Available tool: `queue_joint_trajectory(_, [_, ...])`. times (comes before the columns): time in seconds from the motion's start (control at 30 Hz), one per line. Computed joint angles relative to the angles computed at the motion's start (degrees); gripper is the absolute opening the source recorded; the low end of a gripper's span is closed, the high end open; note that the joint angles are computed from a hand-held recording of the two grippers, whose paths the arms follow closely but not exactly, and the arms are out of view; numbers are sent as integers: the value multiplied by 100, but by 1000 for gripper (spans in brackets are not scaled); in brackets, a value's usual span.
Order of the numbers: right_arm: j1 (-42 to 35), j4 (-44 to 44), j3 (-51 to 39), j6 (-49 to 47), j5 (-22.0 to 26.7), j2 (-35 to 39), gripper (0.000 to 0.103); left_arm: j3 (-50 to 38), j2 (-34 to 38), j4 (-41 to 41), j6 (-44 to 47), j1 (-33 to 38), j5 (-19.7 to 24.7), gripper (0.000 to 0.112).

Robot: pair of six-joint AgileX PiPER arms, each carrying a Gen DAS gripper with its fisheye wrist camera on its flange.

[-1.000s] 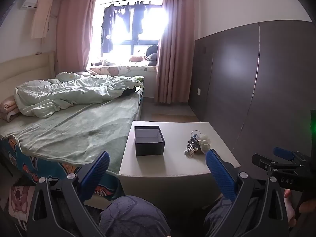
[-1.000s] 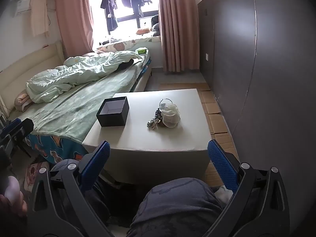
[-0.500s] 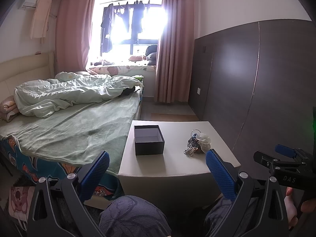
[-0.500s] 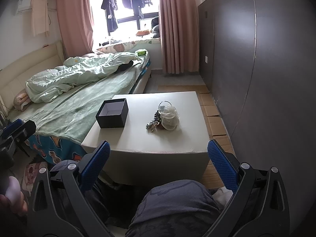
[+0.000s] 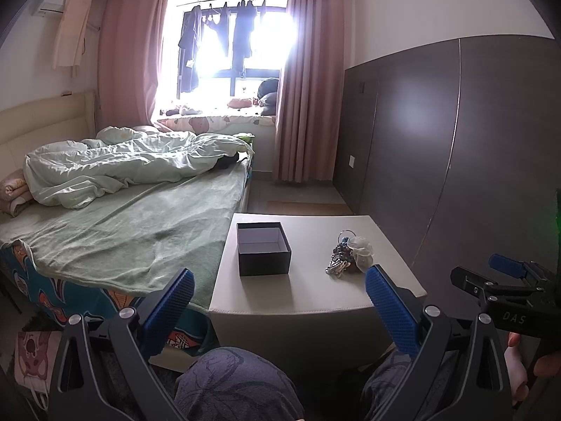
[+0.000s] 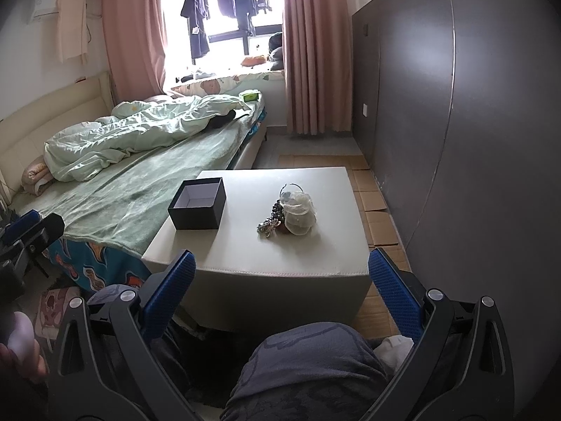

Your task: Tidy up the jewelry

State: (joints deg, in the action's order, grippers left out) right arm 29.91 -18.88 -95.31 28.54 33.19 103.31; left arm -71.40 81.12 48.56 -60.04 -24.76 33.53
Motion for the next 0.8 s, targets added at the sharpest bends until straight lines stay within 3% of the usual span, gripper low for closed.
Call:
queue_joint_trajectory(0.43, [-43,-13,-159,-96,-5,52,99,19,-90,-166,152,41,-66,95])
queue_joint_trajectory(0.8, [133,-555,213,464,-118,-252,99,52,-233,-118,105,-88,63,95])
